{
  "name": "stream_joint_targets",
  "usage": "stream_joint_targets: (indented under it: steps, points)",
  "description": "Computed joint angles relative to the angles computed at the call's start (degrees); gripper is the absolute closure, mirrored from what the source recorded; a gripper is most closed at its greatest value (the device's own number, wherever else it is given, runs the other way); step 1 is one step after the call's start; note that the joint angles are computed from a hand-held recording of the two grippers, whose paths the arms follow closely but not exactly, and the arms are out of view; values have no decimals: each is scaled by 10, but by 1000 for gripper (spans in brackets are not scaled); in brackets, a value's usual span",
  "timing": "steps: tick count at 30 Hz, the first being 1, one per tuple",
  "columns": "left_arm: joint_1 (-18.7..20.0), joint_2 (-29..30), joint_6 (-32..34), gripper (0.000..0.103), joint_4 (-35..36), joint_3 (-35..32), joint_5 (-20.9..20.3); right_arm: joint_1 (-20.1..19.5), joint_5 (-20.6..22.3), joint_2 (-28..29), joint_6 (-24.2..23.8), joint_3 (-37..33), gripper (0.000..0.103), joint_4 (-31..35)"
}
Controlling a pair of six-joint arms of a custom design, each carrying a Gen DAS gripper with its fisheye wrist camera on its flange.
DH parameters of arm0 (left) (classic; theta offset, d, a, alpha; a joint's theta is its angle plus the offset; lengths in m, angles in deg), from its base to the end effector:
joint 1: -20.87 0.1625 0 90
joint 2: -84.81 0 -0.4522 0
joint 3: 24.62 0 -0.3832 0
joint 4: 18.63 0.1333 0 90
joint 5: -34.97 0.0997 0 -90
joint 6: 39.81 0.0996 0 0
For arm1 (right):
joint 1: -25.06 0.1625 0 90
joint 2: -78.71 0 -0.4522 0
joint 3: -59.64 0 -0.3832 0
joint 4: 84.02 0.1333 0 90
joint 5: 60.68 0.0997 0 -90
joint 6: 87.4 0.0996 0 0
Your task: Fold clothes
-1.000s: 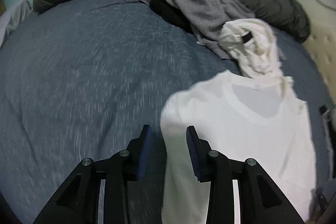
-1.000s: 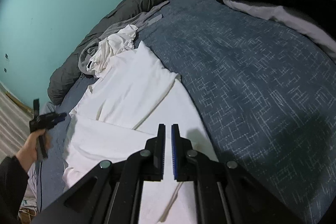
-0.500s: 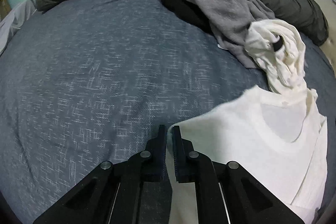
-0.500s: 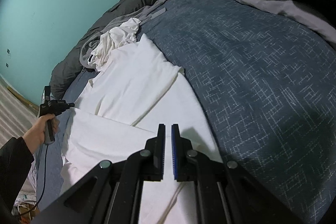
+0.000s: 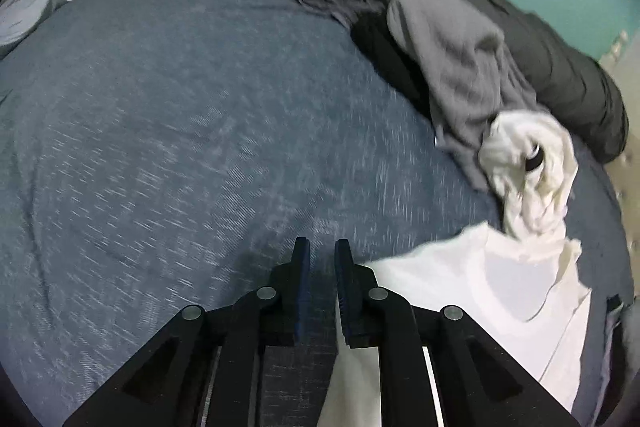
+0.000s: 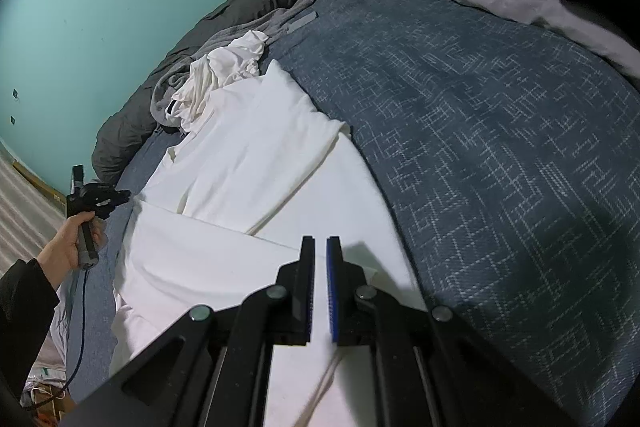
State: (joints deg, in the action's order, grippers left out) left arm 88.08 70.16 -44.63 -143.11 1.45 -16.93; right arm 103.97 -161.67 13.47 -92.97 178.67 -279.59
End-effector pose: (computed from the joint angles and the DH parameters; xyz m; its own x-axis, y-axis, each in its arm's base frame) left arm -0.1828 -0.9379 0.1679 -0.8462 0.0104 -0.5328 0.2863 0.8522 -0.4380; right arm 0.0056 -0.5659 0.2818 -0.9417 0.2753 0.1936 0.0277 0.6369 -0.7705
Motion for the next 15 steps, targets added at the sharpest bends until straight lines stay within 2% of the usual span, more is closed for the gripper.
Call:
stream_joint_targets:
  steps: [7, 15]
  points:
    - [-12, -41, 81, 89, -15, 100, -7, 1, 2, 0, -1, 1, 98, -4]
    - [-1, 42, 71, 89, 49, -41, 12, 3, -1, 2, -2, 0, 98, -5]
